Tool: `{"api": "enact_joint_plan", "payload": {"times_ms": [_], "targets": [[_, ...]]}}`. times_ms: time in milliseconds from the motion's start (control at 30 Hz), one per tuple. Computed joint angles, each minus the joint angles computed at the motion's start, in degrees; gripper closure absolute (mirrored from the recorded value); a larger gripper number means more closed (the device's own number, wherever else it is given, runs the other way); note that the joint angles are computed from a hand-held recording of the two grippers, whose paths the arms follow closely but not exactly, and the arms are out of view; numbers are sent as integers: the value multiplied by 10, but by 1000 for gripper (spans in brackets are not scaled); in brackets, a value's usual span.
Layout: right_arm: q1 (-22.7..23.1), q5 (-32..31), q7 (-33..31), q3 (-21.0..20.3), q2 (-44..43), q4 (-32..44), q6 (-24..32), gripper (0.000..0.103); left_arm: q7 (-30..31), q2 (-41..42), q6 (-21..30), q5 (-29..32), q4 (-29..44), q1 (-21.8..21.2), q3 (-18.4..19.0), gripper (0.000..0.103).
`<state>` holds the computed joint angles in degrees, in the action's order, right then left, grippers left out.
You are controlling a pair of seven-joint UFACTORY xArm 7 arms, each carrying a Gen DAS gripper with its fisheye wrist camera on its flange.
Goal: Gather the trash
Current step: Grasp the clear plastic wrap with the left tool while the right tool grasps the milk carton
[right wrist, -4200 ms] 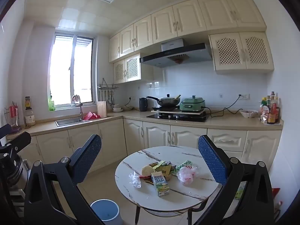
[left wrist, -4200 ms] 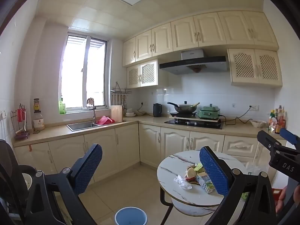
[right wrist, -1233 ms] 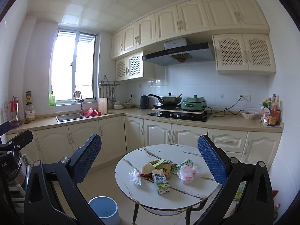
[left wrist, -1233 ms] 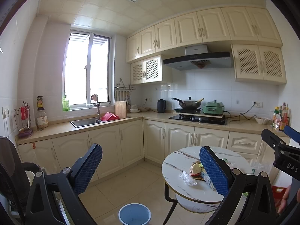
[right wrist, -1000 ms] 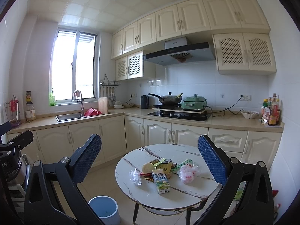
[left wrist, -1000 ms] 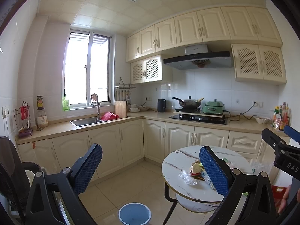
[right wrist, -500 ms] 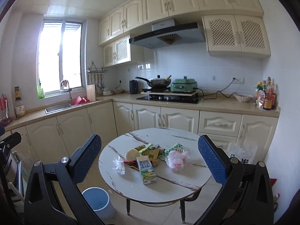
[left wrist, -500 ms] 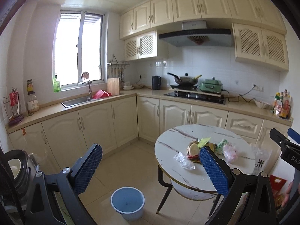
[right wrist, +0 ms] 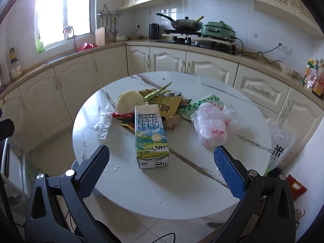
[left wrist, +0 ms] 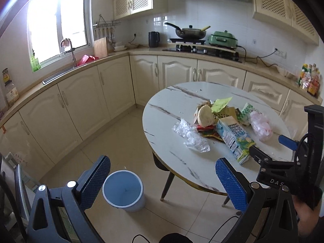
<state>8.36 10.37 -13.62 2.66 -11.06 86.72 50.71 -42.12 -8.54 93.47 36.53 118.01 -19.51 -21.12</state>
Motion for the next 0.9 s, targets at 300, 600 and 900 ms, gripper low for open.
{"api": "enact_joint_plan", "payload": {"times_ms": [300, 600, 900], "targets": [[-6, 53, -59, -2, 96, 69, 45, 24, 51, 77, -64, -82, 22, 6, 80, 1], [-33, 173, -119, -10, 93, 71, 62, 56, 108, 180, -83, -155, 102, 7, 154, 4], [-39, 180, -110, -9, 98, 94, 60, 56, 147, 171, -177, -226, 40, 39, 179, 86]]}}
